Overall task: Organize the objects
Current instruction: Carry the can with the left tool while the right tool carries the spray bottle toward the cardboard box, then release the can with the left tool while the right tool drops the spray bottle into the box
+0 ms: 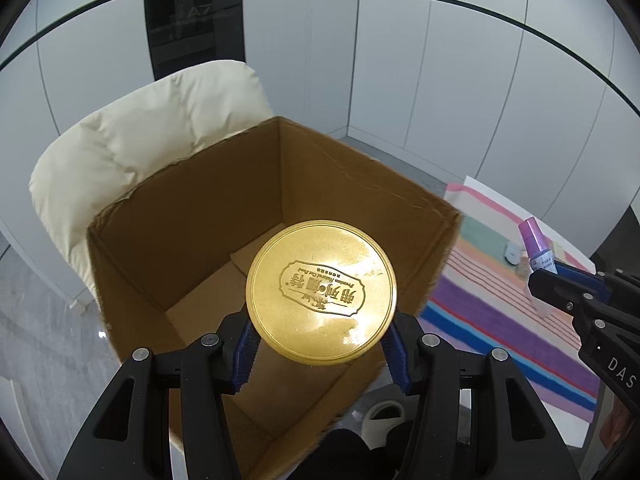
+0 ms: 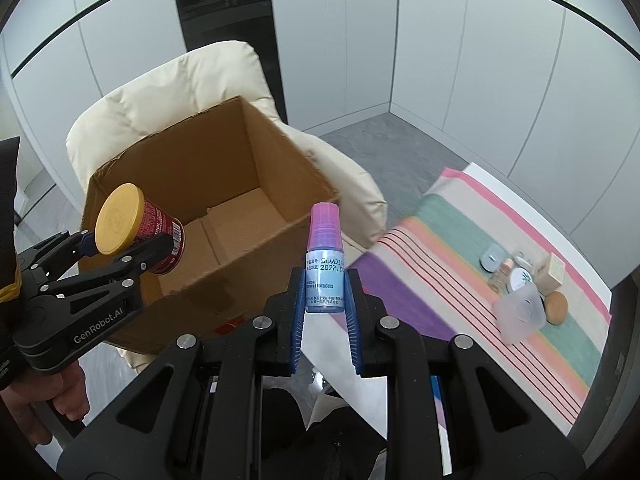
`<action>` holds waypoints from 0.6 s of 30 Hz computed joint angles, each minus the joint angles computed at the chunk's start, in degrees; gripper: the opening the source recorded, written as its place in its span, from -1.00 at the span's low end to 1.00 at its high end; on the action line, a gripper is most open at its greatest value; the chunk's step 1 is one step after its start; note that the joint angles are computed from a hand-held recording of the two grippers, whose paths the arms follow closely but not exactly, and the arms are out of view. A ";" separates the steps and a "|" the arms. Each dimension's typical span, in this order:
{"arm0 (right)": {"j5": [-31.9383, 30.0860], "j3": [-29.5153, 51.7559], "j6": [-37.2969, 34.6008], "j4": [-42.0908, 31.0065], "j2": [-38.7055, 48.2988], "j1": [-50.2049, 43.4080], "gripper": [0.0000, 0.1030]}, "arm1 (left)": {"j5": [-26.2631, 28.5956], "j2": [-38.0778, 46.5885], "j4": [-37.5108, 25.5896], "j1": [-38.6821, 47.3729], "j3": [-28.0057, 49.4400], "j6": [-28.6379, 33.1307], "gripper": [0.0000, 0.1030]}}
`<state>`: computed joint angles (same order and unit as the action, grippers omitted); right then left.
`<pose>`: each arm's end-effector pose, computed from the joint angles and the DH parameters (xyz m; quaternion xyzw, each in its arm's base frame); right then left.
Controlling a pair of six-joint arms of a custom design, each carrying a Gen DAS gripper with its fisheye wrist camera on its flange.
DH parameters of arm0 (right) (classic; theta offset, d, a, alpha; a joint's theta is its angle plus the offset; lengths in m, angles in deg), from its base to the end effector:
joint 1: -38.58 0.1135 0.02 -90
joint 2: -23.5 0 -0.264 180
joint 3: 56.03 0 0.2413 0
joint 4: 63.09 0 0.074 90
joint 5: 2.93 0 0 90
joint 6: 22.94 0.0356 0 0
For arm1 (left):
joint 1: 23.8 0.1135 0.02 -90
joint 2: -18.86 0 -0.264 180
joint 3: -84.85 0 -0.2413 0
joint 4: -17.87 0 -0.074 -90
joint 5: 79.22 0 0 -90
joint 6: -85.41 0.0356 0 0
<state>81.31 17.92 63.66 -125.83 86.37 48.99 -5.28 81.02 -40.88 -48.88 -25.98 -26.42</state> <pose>0.2003 0.0404 0.3090 -0.1298 0.9345 0.0674 0.3244 0.1882 -0.0772 0.2914 -0.0192 0.9364 -0.0081 0.3502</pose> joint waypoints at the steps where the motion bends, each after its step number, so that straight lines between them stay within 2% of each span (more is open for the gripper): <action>1: 0.50 0.10 0.51 0.29 0.26 1.00 -0.62 | 0.25 -0.46 -0.02 0.54 -0.32 0.18 0.07; 2: 0.91 0.11 0.96 0.59 0.52 1.91 -0.62 | 0.39 -0.71 -0.33 1.17 -0.38 0.37 0.10; 4: 1.69 0.24 1.74 1.00 1.12 3.53 -0.62 | -0.53 -1.68 -0.86 1.95 -0.65 0.45 0.32; 6: 2.36 0.55 2.64 1.32 1.79 5.40 -0.62 | -2.73 -3.58 -1.44 2.51 -0.97 0.89 0.82; 8: 3.26 0.89 3.63 1.81 2.31 7.45 -0.62 | -5.34 -6.60 -1.62 2.81 -1.80 0.59 1.00; 11: 4.53 1.58 5.20 2.51 3.51 10.52 -0.61 | -5.83 -9.01 -1.90 5.73 -2.52 2.48 1.00; 16: 6.61 3.19 8.28 3.67 6.74 15.91 -0.61 | 1.59 -13.55 -2.69 17.21 -3.80 8.24 1.00; 18: 7.31 3.98 9.71 4.06 8.14 17.96 -0.61 | 2.22 -15.78 -3.77 19.89 -4.11 9.95 1.00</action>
